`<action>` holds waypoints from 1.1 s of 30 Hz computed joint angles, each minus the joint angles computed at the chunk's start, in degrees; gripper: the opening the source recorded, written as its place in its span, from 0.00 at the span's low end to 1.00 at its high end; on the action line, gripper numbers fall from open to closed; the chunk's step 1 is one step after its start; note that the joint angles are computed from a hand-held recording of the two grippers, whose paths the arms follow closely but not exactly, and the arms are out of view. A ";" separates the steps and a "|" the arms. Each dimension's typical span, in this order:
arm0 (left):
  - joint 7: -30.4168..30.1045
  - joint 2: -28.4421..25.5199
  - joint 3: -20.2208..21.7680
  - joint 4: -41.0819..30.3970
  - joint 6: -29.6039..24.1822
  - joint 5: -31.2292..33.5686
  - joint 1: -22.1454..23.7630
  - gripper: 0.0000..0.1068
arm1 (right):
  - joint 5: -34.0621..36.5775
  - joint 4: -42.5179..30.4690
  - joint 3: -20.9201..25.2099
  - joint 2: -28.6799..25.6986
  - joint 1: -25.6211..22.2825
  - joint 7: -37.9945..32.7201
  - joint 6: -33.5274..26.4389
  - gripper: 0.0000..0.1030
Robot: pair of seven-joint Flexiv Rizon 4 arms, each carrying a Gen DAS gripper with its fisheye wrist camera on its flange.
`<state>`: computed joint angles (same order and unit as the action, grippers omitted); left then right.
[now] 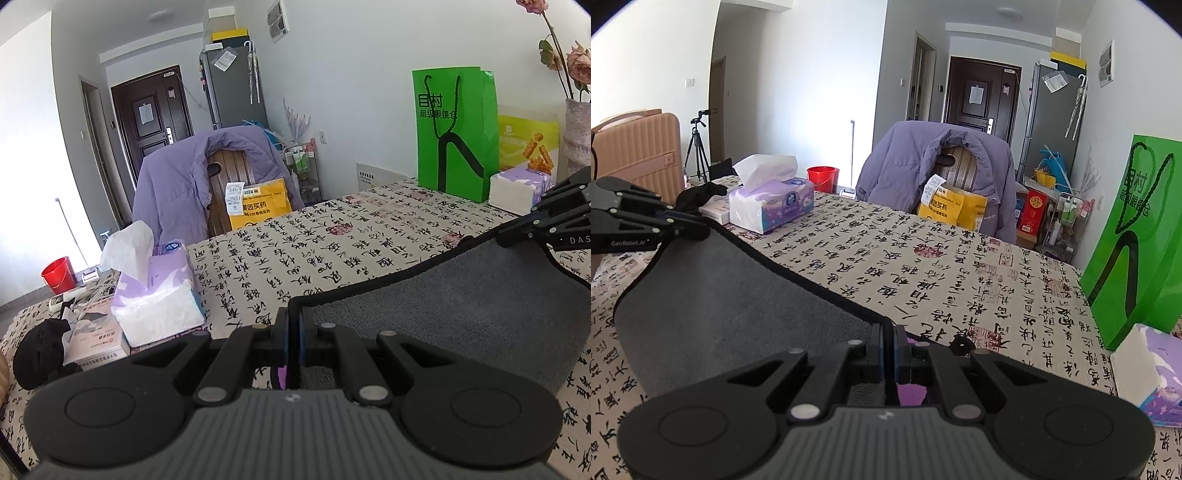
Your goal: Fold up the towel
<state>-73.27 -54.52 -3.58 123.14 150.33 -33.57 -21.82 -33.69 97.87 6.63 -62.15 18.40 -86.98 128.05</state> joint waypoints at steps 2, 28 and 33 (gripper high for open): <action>0.51 -0.16 0.17 -0.54 -0.38 -0.19 -0.06 0.05 | -0.28 -0.70 0.09 -0.35 -0.12 0.15 -0.37 0.04; 3.84 -2.44 0.65 -5.85 -7.39 -2.17 1.24 0.12 | -9.28 -11.51 3.33 -6.28 -3.26 5.32 -7.43 0.07; 1.22 -1.90 1.05 -4.79 -6.03 -2.14 0.98 0.95 | -17.45 -13.55 9.93 -8.11 -8.88 11.95 -11.54 0.85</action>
<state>-72.05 -56.42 -2.53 118.35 144.30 -35.72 -20.84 -51.14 84.32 16.56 -70.27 9.52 -75.03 116.51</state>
